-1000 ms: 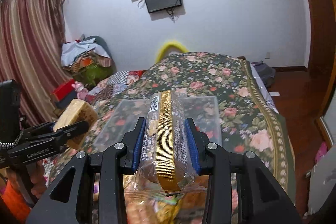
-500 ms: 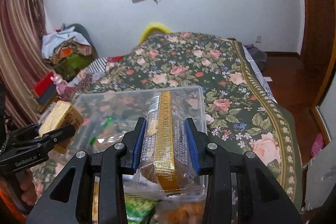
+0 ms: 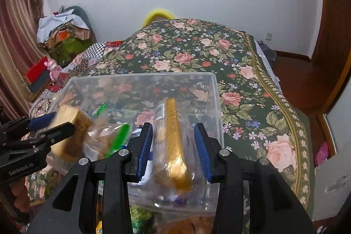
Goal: Organize snacks
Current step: 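Lower the cracker pack and wrapped cake into the clear box, open both tools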
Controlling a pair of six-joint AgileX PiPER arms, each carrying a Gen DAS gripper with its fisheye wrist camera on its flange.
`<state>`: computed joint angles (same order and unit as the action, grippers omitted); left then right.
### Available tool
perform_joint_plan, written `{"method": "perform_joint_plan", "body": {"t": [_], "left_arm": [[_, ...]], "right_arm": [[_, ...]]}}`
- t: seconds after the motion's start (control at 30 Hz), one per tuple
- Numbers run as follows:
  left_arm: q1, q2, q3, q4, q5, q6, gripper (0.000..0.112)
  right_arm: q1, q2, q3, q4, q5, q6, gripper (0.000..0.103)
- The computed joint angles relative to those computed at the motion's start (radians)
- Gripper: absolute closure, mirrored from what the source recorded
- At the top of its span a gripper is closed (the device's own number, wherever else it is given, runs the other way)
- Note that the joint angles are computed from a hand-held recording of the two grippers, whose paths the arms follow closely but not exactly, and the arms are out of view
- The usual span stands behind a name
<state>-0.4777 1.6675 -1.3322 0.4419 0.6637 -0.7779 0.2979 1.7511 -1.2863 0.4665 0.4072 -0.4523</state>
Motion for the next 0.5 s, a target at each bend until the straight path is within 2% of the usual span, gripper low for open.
{"method": "perform_joint_plan", "body": {"t": [0.13,0.2,0.27,0.5], "left_arm": [[-0.002,-0.047,0.019,-0.017,0.001,0.014,0.057],[-0.012,-0.083,0.035,-0.005,0.01,0.009,0.057],[-0.023,-0.122,0.054,0.006,0.019,0.005,0.056],[-0.085,-0.284,0.173,0.068,0.07,-0.047,0.043]], "right_arm": [[0.008,-0.044,0.026,-0.056,0.002,0.029,0.058],[0.0,-0.082,0.06,-0.006,-0.002,-0.022,0.052],[-0.011,-0.123,0.095,0.052,0.0,-0.084,0.052],[-0.051,-0.271,0.225,0.204,0.027,-0.235,0.041]]}}
